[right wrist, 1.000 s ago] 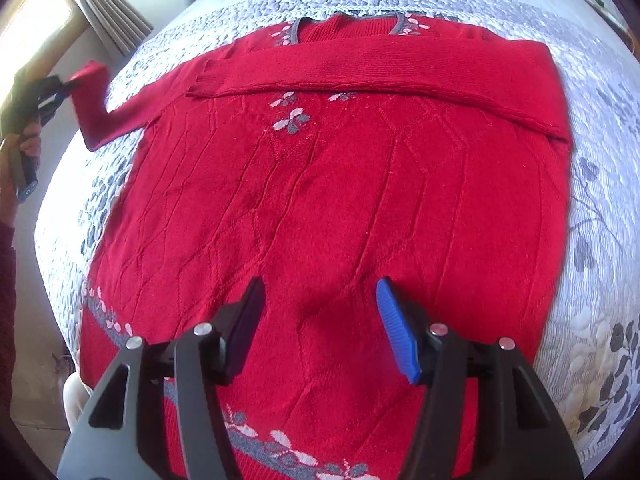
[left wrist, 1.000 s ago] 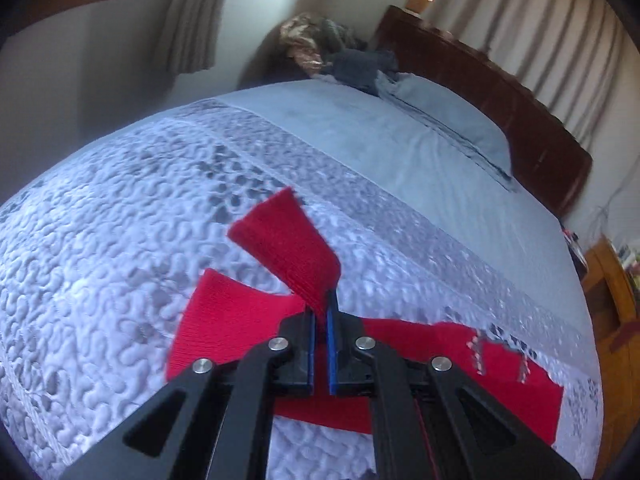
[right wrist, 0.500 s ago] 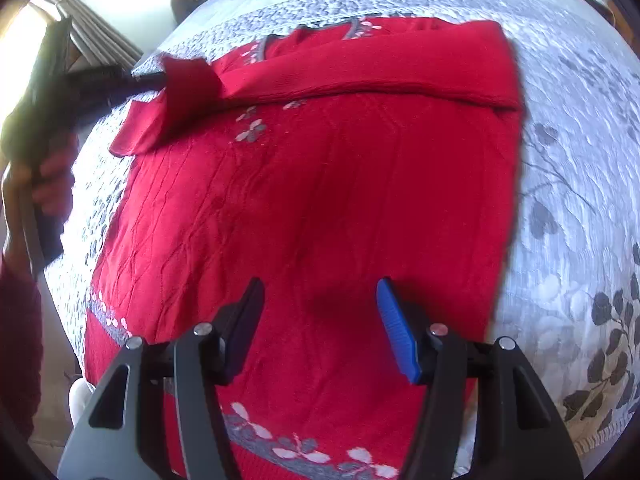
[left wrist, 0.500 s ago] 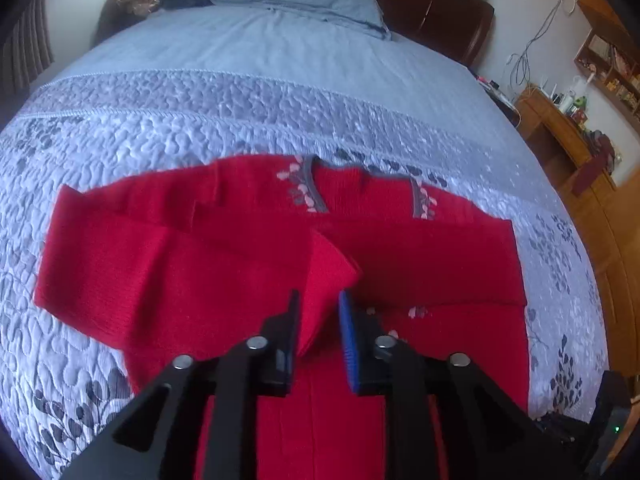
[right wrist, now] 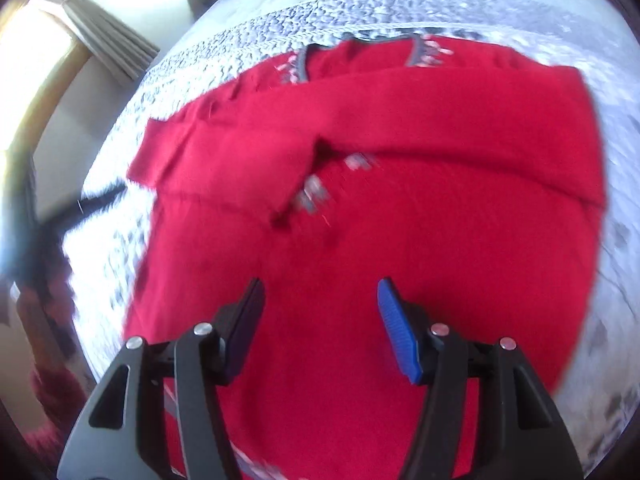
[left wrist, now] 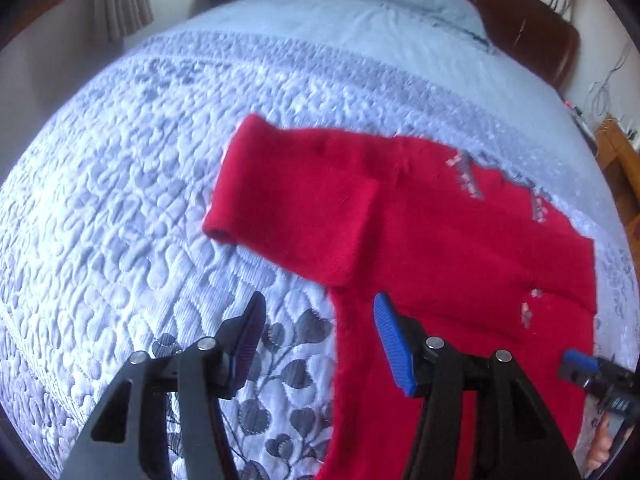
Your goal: Fold small clothes
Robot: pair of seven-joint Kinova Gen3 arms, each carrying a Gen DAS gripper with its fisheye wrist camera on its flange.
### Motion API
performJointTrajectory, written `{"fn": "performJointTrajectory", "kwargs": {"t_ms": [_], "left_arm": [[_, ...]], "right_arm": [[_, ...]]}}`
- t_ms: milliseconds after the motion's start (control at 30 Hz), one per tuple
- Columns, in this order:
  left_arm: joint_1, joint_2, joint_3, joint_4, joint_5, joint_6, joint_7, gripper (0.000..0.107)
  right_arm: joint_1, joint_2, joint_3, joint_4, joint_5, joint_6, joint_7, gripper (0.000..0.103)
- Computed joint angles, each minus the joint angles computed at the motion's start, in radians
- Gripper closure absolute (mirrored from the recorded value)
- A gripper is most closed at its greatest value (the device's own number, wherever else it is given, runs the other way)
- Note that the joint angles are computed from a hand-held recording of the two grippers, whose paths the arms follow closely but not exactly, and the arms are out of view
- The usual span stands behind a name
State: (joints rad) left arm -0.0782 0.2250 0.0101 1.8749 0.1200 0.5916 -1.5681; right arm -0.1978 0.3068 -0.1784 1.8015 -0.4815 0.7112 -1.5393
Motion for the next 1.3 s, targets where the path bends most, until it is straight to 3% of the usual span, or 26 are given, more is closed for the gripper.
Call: {"fn": "performJointTrajectory", "kwargs": {"t_ms": [67, 133, 267, 367, 433, 533, 633, 867, 1200, 1300], "left_arm": [[0.013, 0.02, -0.015, 0.02, -0.011, -0.033, 0.016, 0.051], [-0.02, 0.033, 0.017, 0.029, 0.024, -0.047, -0.019, 0.051], [-0.039, 0.045, 0.03, 0.036, 0.07, -0.062, -0.039, 0.051], [-0.012, 0.049, 0.01, 0.03, 0.046, -0.076, -0.007, 0.05], [0.002, 0.051, -0.001, 0.024, 0.032, -0.083, 0.026, 0.05], [-0.027, 0.053, 0.016, 0.021, 0.064, -0.081, 0.011, 0.05], [0.005, 0.045, -0.008, 0.025, 0.019, -0.091, 0.057, 0.049], [0.018, 0.042, -0.013, 0.037, -0.013, -0.113, 0.095, 0.049], [0.103, 0.078, -0.034, 0.034, -0.132, -0.109, 0.189, 0.048], [0.142, 0.086, -0.052, 0.036, -0.189, -0.114, 0.235, 0.046]], "right_arm": [[-0.005, 0.073, 0.0, -0.084, -0.016, 0.026, -0.019, 0.045], [-0.019, 0.127, 0.008, -0.15, -0.001, 0.041, -0.066, 0.044], [0.028, 0.202, -0.041, -0.206, -0.062, 0.065, -0.044, 0.045], [0.049, 0.231, -0.068, -0.205, -0.104, 0.066, -0.016, 0.058], [0.071, 0.239, -0.088, -0.196, -0.137, 0.062, 0.017, 0.093], [0.101, 0.233, -0.113, -0.193, -0.182, 0.062, 0.066, 0.095], [0.064, 0.199, -0.083, -0.231, -0.143, 0.072, 0.078, 0.096], [0.078, 0.115, -0.021, -0.292, -0.081, 0.114, 0.085, 0.096], [0.164, 0.0, 0.105, -0.19, 0.068, 0.115, 0.035, 0.096], [0.204, 0.016, 0.119, -0.162, 0.078, 0.106, 0.04, 0.096]]}}
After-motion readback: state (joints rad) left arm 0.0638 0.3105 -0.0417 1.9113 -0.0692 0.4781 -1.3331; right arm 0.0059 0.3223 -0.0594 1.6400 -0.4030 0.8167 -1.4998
